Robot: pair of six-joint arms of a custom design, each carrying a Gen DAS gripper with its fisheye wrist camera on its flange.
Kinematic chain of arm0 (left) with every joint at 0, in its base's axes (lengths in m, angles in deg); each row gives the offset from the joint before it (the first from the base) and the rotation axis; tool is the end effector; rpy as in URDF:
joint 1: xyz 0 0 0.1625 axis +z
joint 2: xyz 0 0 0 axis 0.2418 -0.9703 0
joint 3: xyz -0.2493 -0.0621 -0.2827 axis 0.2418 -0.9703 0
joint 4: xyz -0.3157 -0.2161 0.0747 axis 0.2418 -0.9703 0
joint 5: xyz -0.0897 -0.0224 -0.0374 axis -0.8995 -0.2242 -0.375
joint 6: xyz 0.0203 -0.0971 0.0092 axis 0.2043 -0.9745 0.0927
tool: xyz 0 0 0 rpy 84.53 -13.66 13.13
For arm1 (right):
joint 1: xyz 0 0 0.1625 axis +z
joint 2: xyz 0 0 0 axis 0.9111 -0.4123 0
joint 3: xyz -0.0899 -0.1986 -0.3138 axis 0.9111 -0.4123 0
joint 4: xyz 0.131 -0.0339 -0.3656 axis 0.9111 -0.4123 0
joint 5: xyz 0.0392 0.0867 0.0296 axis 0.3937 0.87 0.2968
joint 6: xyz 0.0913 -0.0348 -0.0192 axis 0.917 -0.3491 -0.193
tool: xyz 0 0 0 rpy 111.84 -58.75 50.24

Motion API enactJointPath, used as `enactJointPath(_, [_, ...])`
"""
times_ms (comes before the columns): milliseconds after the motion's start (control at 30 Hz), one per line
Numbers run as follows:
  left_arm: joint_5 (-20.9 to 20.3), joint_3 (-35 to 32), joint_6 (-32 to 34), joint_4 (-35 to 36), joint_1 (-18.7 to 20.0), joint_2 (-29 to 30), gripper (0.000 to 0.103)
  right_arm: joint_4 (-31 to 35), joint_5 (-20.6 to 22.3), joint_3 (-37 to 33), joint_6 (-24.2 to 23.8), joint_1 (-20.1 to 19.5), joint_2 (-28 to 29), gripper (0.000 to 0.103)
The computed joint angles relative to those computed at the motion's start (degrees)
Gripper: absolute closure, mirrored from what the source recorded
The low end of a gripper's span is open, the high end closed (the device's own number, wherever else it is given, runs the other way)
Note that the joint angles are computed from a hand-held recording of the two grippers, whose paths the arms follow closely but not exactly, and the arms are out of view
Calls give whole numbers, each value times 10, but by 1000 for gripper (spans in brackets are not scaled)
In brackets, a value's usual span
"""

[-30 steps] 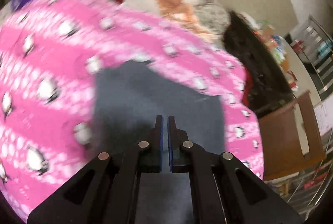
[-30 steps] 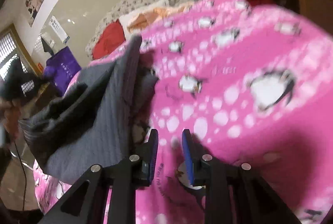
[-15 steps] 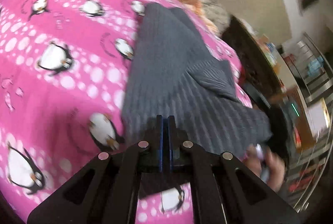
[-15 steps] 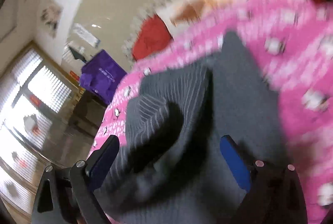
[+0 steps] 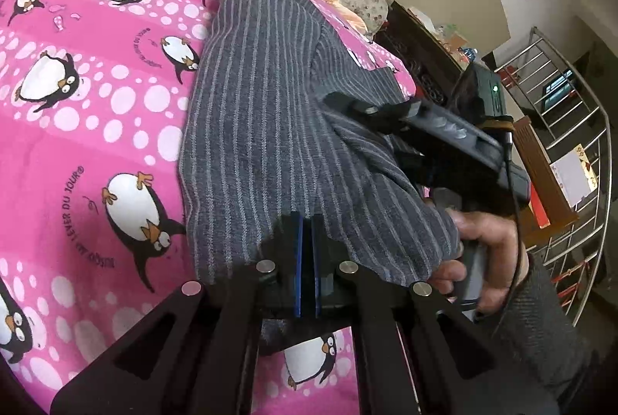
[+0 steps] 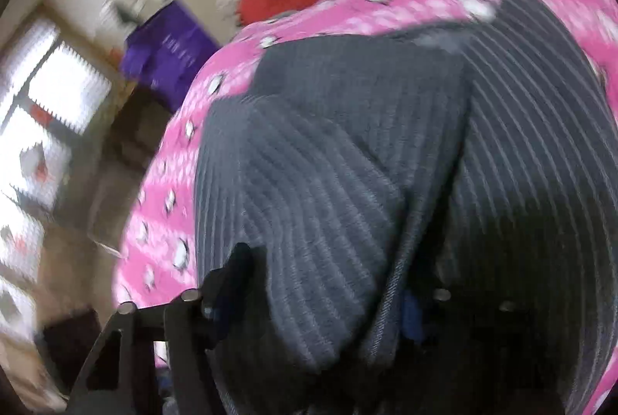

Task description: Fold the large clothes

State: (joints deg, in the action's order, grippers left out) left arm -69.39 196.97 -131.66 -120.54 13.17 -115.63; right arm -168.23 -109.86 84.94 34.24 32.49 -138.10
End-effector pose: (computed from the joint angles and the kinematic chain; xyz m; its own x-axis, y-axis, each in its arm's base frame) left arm -0.2689 -0.3375 0.1173 -0.9893 0.1388 -0.0459 0.1425 0.8454 -0.5147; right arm 0.1826 -0.4358 0.2547 -0.9351 -0.2800 0.2172 -0.3442 0.8630 -0.3698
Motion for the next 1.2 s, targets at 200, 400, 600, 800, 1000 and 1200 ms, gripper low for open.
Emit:
enactJointPath(200, [3, 7, -13, 17, 4, -47, 102, -43, -68, -11, -111, 58, 7, 96])
enactJointPath(400, [24, 9, -22, 38, 5, -72, 102, 77, -113, -87, -179, 66, -32, 96])
enactJointPath(600, [4, -5, -36, 80, 1, -54, 102, 115, -162, -97, -160, -61, -43, 96])
enactJointPath(800, [-2, -57, -8, 102, 10, -20, 102, 170, -14, -97, -124, -142, -103, 94])
enactJointPath(1000, [-23, -128, 64, 101, 2, 34, 102, 170, -78, -73, -150, -72, -191, 94])
enactJointPath(1200, [-46, -216, 103, 216, 8, 91, 102, 239, -72, -17, -180, -2, -269, 94])
